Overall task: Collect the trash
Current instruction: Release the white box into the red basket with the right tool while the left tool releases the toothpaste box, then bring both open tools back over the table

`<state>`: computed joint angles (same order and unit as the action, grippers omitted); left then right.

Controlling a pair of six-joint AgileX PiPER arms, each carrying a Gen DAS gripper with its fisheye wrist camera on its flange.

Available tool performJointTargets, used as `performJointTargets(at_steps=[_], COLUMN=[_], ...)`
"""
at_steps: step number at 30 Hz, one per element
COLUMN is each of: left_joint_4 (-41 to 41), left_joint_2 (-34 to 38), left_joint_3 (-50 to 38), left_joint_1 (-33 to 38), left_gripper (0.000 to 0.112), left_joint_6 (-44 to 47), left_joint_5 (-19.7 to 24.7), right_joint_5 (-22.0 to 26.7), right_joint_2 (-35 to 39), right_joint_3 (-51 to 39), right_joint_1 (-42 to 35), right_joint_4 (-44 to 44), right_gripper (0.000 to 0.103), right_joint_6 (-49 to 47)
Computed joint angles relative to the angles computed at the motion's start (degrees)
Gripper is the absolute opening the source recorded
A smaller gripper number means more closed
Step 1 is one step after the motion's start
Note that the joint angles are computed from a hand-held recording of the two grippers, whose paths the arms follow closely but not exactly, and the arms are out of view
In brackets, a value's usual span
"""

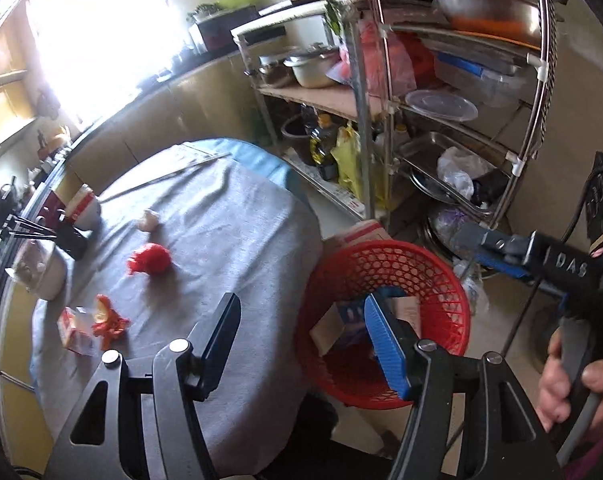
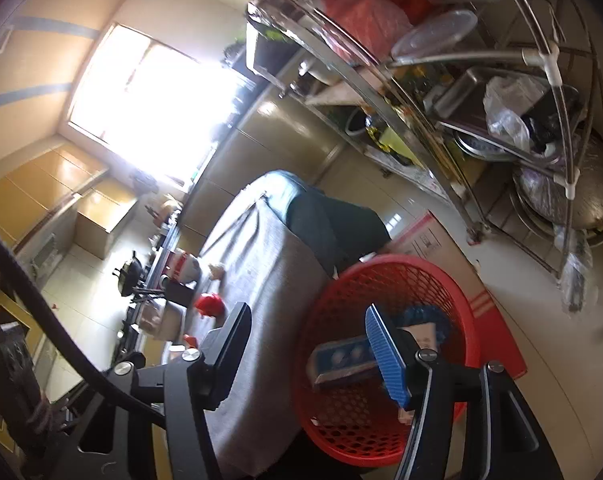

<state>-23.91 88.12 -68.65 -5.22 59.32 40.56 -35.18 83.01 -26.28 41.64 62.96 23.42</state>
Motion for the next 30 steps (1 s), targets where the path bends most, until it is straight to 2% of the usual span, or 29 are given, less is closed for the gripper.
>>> performJointTargets(at_steps=[4, 7, 11, 19, 26, 30], left_joint_4=[-2.49, -3.79, -10.06, -28.53, -32.48, -34.28], left_joint_2=[-4.48, -8.35, -12.90, -15.17, -11.92, -10.18], left_joint_3=[3.36, 6.41, 7.75, 3.09, -2.75, -4.49], left_joint_1=[3.38, 5.97, 12.12, 29.55, 39.52, 43.33], left_gripper=[0.065, 0.065, 0.066, 0.075, 0.076, 0.076], left_joint_6=[5.13, 8.36, 15.63, 28.61, 27.91, 27.73], left_joint_5=[-3.80, -8.22, -9.32, -2.41, 3.56, 4.59], right_joint_5=[-2.60, -3.36, -3.42, -3.09, -2.58, -2.78], right_joint_2=[-1.51, -1.54, -0.90, 2.54, 8.50, 11.93], right_joint_3=[-1.89, -5.50, -10.09, -21.48, -33.88, -40.46], right_joint_1=[2.98, 5.22, 7.30, 11.08, 14.41, 16.14], right_joint_4=[5.05, 9.89, 13.81, 23.40, 30.81, 34.00], right_gripper=[0.064, 0.064, 0.064, 0.064, 0.064, 0.065], right_joint_6=[-6.48, -14.33, -21.93, -39.88, -55.92, -63.83])
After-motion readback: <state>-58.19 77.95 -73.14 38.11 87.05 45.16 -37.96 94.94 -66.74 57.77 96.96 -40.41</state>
